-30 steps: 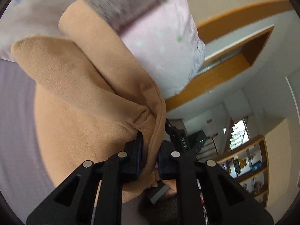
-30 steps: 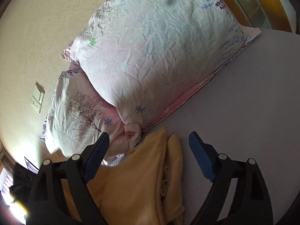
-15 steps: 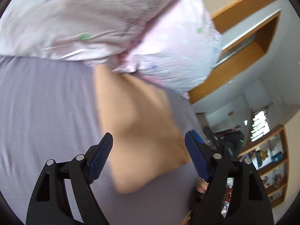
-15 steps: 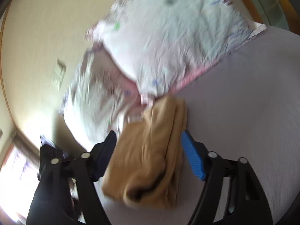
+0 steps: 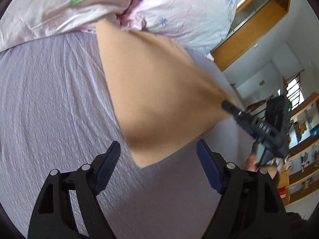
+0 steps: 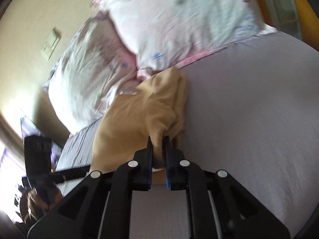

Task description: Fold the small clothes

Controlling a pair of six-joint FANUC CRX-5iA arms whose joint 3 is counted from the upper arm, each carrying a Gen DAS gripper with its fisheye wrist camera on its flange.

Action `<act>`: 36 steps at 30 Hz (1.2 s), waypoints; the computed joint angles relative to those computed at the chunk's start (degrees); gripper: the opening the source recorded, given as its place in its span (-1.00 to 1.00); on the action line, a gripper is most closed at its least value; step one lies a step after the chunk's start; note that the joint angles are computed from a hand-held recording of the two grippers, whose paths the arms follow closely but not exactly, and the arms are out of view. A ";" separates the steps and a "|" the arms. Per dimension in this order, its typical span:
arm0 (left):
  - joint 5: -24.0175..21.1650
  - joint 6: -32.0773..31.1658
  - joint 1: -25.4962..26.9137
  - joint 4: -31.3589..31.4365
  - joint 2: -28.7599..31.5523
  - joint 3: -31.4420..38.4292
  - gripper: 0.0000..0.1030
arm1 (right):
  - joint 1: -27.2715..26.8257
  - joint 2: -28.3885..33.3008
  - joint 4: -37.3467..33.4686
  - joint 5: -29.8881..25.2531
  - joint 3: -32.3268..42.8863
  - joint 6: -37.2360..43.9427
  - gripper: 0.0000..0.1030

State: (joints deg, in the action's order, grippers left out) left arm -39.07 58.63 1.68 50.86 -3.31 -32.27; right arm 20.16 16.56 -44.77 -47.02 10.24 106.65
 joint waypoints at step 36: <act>8.18 -7.62 11.40 14.18 -8.70 -8.76 -0.09 | 6.43 9.35 -2.48 -5.87 16.09 0.01 0.43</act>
State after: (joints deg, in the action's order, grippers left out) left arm -30.89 51.01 13.09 65.04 -12.01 -41.03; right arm 26.58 25.90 -47.25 -52.89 26.33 106.66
